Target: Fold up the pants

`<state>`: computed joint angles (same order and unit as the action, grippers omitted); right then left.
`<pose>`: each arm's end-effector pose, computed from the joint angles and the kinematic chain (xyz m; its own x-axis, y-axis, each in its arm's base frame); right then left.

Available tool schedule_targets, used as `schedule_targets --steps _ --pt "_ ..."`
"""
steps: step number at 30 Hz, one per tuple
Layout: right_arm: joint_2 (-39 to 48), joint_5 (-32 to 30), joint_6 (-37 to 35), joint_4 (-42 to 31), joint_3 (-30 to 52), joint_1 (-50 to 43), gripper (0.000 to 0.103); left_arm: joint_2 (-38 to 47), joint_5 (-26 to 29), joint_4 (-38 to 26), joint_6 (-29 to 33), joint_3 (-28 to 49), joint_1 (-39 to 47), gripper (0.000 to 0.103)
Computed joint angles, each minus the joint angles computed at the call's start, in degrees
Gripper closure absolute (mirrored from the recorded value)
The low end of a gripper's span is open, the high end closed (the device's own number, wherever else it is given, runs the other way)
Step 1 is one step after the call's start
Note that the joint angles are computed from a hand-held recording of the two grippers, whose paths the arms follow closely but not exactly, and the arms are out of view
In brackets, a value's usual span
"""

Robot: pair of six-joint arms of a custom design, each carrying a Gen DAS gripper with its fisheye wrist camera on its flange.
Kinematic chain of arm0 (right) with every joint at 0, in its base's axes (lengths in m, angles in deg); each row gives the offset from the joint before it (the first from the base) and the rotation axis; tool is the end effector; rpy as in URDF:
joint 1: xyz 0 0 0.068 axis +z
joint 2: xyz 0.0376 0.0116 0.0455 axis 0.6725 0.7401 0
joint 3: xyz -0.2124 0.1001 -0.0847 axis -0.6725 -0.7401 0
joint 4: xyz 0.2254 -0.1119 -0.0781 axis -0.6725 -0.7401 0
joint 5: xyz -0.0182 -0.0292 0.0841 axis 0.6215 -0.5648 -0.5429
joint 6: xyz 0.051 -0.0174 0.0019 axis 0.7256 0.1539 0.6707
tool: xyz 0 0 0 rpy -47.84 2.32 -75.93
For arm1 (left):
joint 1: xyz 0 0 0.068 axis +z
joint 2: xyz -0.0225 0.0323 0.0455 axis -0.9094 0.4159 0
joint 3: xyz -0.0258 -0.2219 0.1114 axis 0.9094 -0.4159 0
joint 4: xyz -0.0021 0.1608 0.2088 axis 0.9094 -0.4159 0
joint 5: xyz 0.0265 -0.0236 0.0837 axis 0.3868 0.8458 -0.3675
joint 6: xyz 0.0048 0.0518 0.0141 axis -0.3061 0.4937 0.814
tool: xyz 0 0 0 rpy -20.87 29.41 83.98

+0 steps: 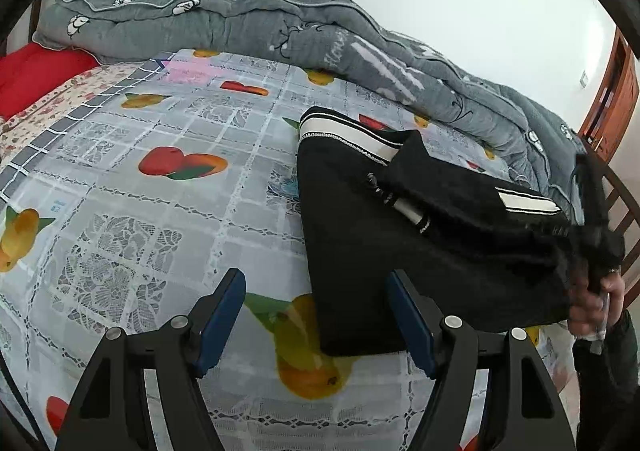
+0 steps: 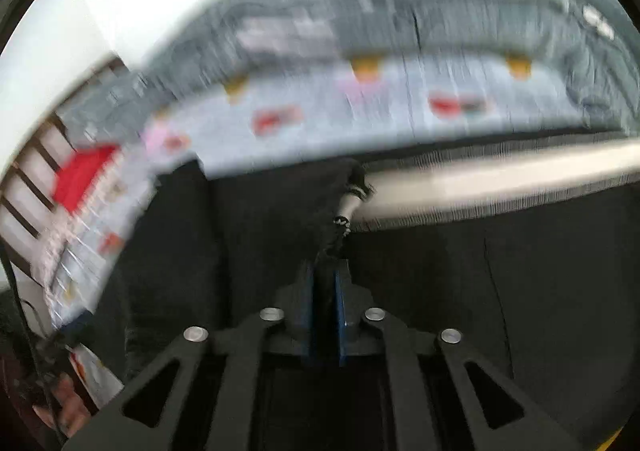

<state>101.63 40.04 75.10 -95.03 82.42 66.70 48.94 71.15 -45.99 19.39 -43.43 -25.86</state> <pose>0.2235 0.0995 0.1051 -0.8545 0.1796 -0.4875 0.0647 0.9678 0.2431 0.1706 0.1098 0.0988 -0.7520 -0.0318 -0.6584 0.2123 0.9339 -0.2876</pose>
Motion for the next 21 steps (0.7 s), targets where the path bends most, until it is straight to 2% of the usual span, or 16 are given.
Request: schedule_targets --steps 1,4,6,8,10,13,16,21 --pt "-0.49 0.22 -0.57 -0.69 -0.33 -0.10 0.085 -0.15 -0.44 0.31 -0.40 -0.14 -0.43 0.032" --pt "-11.93 5.57 0.61 -4.16 -3.93 2.33 0.078 0.33 -0.25 0.41 -0.58 -0.06 -0.27 0.032" --pt "-19.23 10.70 0.28 -8.19 -3.87 6.55 0.061 1.17 0.19 0.28 -0.75 0.31 0.03 0.032" --pt "-22.86 13.73 -1.38 -10.20 -2.30 11.41 0.049 1.95 0.58 -0.06 -0.84 0.88 0.29 0.032" --pt "-22.44 17.07 -2.02 -11.18 0.13 16.98 0.047 2.18 0.60 -0.21 -0.82 1.20 0.28 0.032" --pt "-16.66 20.30 -4.50 -9.12 4.23 24.58 0.039 1.82 -0.04 0.27 -1.21 1.15 0.65 0.032" --pt "-6.28 22.89 -5.14 -6.18 8.52 30.08 0.039 3.18 0.23 -0.64 -0.67 2.34 2.35 0.032" --pt "9.39 20.67 -3.18 -3.18 13.31 31.62 0.039 6.01 1.06 -3.95 2.94 4.98 5.48 0.032"
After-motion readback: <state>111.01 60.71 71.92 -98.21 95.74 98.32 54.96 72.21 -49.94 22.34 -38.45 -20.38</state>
